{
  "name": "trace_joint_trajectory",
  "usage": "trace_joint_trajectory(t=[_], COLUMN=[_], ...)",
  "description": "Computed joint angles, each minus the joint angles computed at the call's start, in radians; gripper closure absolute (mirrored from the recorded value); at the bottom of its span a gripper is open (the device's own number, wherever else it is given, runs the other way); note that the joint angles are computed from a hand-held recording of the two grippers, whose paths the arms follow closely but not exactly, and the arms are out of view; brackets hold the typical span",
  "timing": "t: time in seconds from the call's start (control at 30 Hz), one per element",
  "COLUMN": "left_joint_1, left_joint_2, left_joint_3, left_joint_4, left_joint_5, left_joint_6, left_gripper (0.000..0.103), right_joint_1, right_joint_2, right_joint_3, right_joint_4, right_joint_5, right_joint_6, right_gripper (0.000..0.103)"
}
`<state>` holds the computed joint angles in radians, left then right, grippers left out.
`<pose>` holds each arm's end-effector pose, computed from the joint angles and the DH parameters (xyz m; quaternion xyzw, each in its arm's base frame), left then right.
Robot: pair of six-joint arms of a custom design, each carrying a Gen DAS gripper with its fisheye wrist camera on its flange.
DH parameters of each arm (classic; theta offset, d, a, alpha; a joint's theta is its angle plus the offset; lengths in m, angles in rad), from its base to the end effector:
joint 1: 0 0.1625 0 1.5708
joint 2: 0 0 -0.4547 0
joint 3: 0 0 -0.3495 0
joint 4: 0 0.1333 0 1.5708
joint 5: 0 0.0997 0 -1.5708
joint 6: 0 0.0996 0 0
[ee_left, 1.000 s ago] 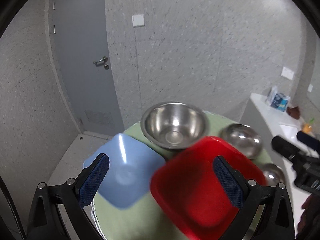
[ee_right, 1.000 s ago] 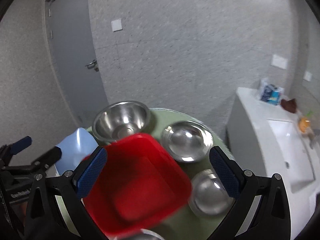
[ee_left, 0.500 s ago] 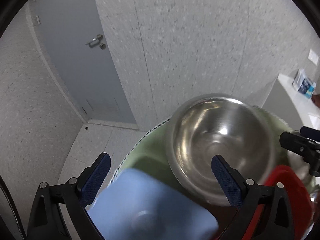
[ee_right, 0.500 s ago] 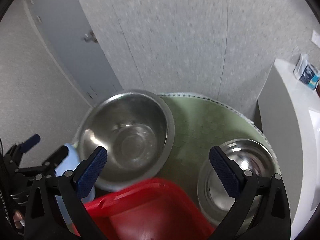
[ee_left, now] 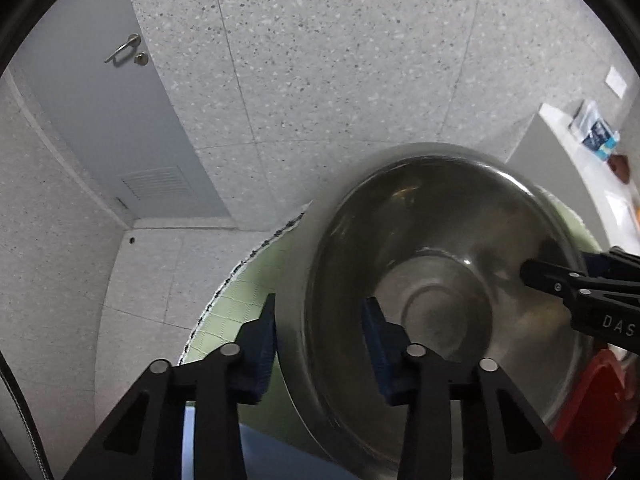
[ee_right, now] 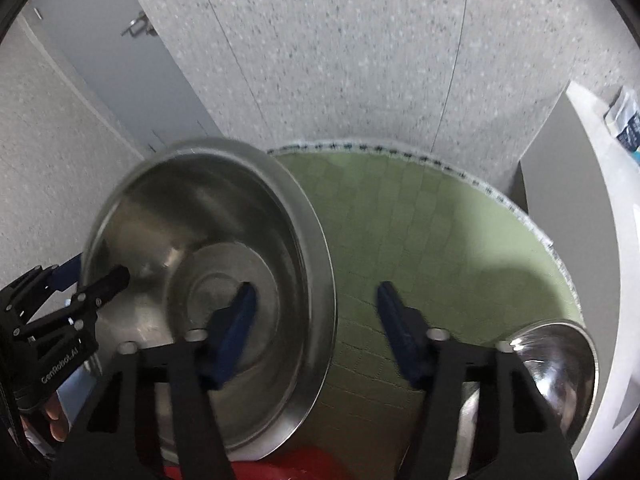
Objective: Organize plates and bowls
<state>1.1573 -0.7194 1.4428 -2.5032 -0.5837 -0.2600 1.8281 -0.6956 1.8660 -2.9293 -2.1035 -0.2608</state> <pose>-0.0883 -0.7398 0.1978 0.0179 0.8771 -0.2424 0.4144 0.2325 -0.5585 0.0664 0.2221 -0.9348 0.0901 0.2622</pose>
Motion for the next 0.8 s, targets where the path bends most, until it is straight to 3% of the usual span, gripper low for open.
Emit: trace_joint_trajectory(t=[0.03,0.1,0.23,0.33,0.5,0.8], left_joint_1=[0.008,0.015,0.032,0.039,0.015,-0.084], left_joint_2=[0.015,0.022,0.039,0.031,-0.026,-0.090], left_joint_3=[-0.024,-0.031,-0.055,-0.029,0.091,0.256], left_joint_4=[-0.008,-0.024,-0.070,-0.147,-0.261,-0.573], left_joint_5=[0.006,0.013,0.004,-0.028,-0.013,0.088], left_joint_6=[0.021,0.037,0.071,0.101,0.094,0.175], left_gripper=[0.072,0.078,0.086,0.087,0.088,0.088], right_joint_1=[-0.004,-0.008,-0.011,-0.012,-0.014,0.034], right_joint_2=[0.001,0.004,0.012,0.008,-0.022,-0.098], right_joint_3=[-0.005,-0.012,-0.016,-0.009,0.011,0.046], right_joint_4=[0.015,0.052,0.058,0.032,-0.002,-0.092], right_joint_5=[0.002,0.008,0.021,0.040,0.096,0.196], right_joint_6=[0.002,0.003,-0.018,-0.031,-0.040,-0.090], right_gripper=[0.062,0.081,0.091,0.090,0.090,0.090])
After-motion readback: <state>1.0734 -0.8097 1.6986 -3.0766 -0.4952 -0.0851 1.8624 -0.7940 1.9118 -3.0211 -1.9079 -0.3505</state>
